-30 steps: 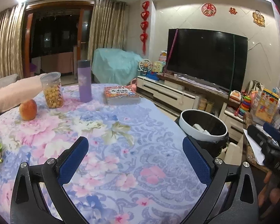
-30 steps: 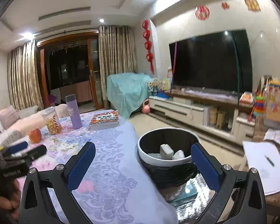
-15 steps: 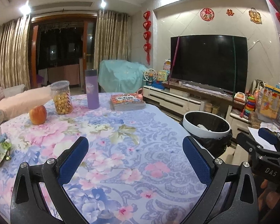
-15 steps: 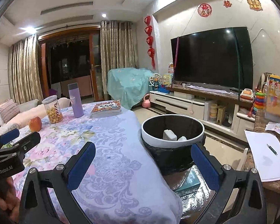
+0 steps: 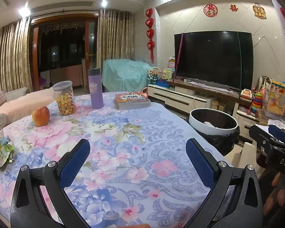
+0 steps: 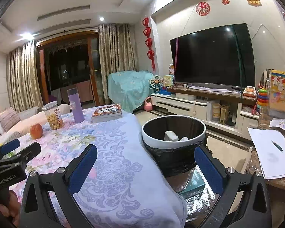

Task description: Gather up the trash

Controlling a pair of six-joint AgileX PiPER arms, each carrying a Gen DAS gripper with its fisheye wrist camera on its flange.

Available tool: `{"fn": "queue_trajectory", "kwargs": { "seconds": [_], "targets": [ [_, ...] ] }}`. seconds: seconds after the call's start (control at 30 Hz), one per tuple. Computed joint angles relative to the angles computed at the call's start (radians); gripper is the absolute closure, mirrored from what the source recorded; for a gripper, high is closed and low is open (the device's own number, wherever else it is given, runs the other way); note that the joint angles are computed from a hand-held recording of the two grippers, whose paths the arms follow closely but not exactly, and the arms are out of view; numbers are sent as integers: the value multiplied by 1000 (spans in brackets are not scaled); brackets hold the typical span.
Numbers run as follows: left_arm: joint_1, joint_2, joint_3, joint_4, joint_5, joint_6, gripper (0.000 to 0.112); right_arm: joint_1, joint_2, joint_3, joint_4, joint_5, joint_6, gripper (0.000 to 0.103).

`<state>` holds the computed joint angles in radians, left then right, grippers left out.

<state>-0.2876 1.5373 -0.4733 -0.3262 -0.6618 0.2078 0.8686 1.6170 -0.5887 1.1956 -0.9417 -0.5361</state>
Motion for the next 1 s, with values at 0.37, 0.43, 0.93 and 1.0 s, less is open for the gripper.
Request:
{"fn": "queue_trajectory", "kwargs": {
  "seconds": [0.37,0.43,0.93,1.0],
  "targets": [
    [-5,-6,15,-13,-23,7,9,3,-5,15,-20,-8,19,0],
    [-4,-9,16,-11,-21,4,9,2,-7,17,-26,-7,24,0],
    [-5,-10,19,-11,-25,2,9,1,-10,16,-42,2,44,0],
    [-6,-8,18,-15,-26,6,9,1,-10,14,-41,3,45,0]
  ]
}}
